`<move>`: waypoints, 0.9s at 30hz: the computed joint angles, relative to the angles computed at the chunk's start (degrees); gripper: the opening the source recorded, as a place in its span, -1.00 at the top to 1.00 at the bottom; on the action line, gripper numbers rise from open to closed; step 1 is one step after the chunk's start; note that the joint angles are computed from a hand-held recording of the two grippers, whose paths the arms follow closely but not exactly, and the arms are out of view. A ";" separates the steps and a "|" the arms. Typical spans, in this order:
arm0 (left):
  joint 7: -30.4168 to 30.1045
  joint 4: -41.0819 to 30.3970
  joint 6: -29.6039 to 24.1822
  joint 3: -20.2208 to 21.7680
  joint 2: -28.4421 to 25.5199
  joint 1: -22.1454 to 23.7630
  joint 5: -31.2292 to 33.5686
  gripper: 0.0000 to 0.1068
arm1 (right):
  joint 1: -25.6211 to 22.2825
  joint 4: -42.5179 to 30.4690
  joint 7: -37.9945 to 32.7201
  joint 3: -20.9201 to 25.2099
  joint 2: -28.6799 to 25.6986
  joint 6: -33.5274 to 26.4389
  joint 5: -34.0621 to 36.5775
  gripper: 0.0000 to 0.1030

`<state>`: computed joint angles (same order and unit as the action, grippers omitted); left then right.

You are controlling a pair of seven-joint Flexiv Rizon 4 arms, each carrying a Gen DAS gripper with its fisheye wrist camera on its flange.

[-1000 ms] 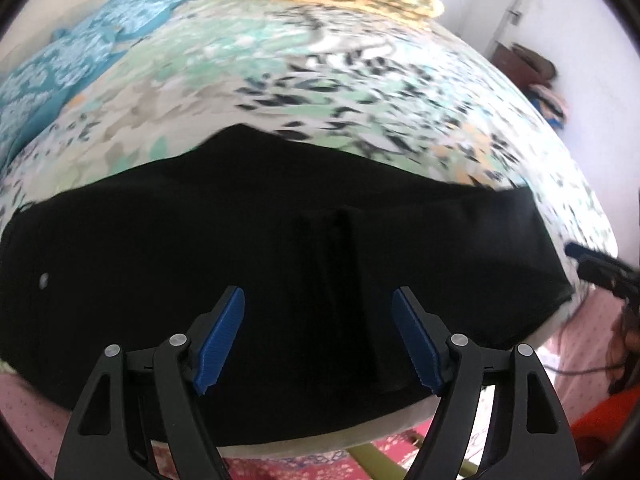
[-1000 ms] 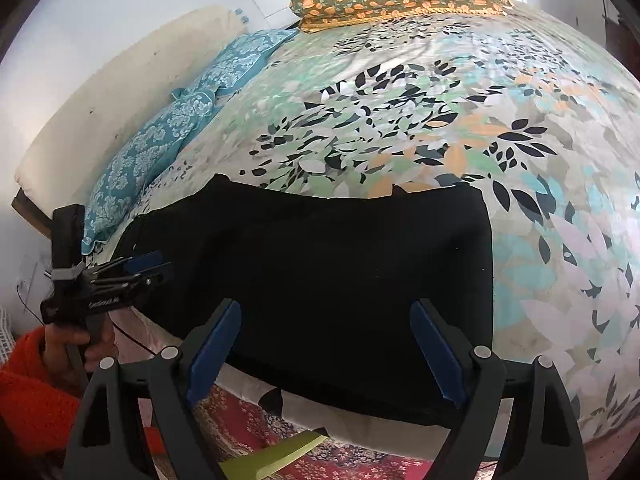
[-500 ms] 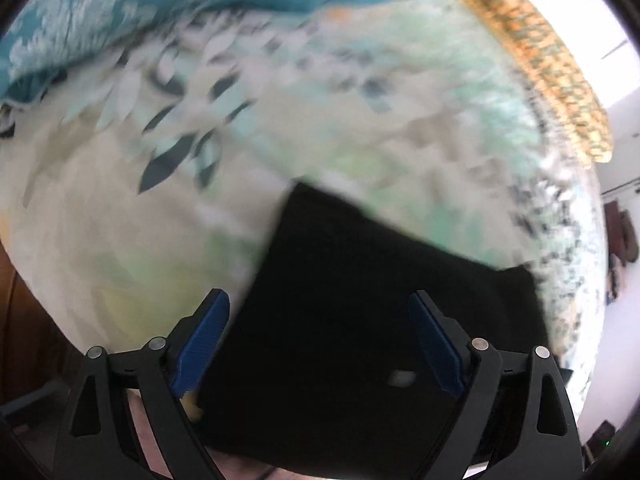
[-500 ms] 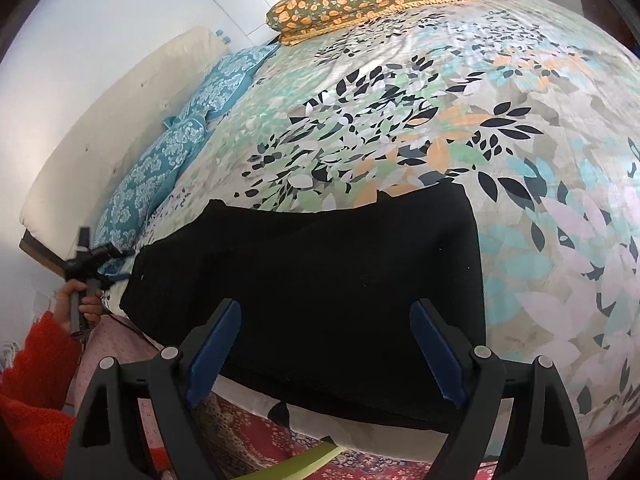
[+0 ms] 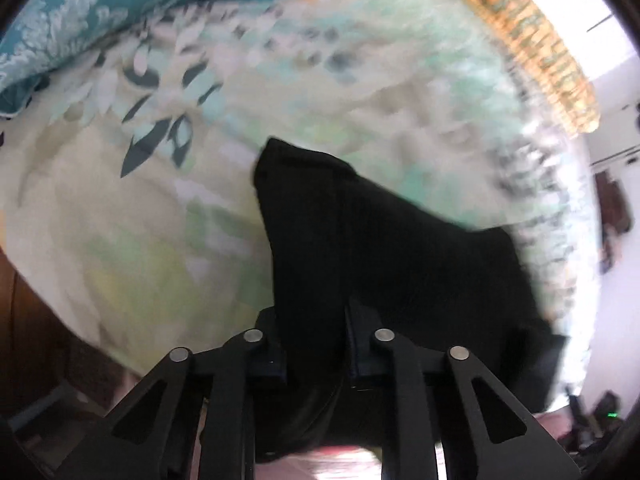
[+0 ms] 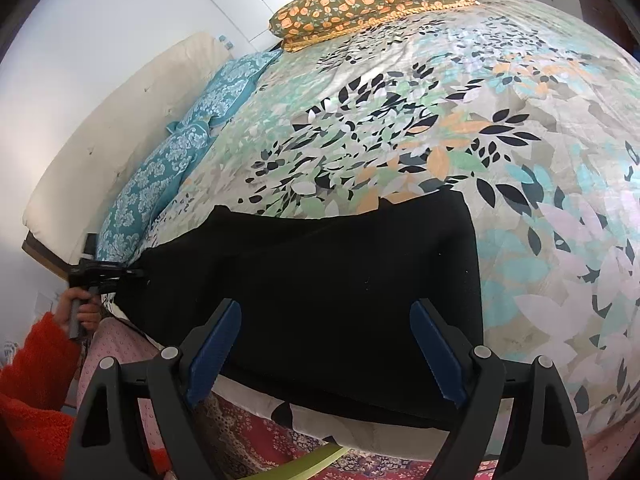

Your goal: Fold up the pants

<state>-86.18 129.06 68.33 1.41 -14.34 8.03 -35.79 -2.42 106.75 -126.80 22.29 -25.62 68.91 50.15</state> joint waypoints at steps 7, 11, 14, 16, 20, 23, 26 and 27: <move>11.92 -4.21 2.01 -8.96 5.26 -8.26 -19.27 0.80 | -0.14 -1.44 1.01 -0.16 -1.33 -0.95 0.25 -0.68; 11.15 -13.48 -0.15 -12.22 -5.00 -13.72 -19.28 0.86 | 0.87 -0.64 1.94 -0.66 -1.39 -0.64 -1.75 -0.68; 7.63 -20.33 -3.80 -12.98 -13.36 -16.40 -12.65 0.82 | 0.69 -0.30 2.63 -0.72 -1.59 -0.93 -2.90 -0.68; 3.51 -24.40 -6.05 -11.28 -17.03 -19.40 -3.87 0.79 | -0.13 -0.05 2.63 -0.40 -1.38 -0.21 -2.18 -0.68; 17.21 -18.30 0.65 -22.56 -12.85 -14.19 -16.45 -0.13 | -3.85 -0.16 0.34 0.83 -0.58 -1.54 2.50 -0.68; 20.68 -14.54 8.58 -19.92 -7.85 -15.98 -18.48 -0.42 | -5.61 -1.64 -1.73 0.81 -0.81 -5.11 5.80 -0.68; 20.45 -10.42 16.44 -17.61 -4.09 -15.29 -20.77 -0.57 | -8.34 -4.53 -6.92 2.02 -1.55 -12.76 11.79 -0.68; 21.12 -8.82 19.01 -17.88 -3.42 -14.45 -22.95 -0.59 | -8.88 -5.36 -8.38 2.37 -1.91 -15.90 13.31 -0.68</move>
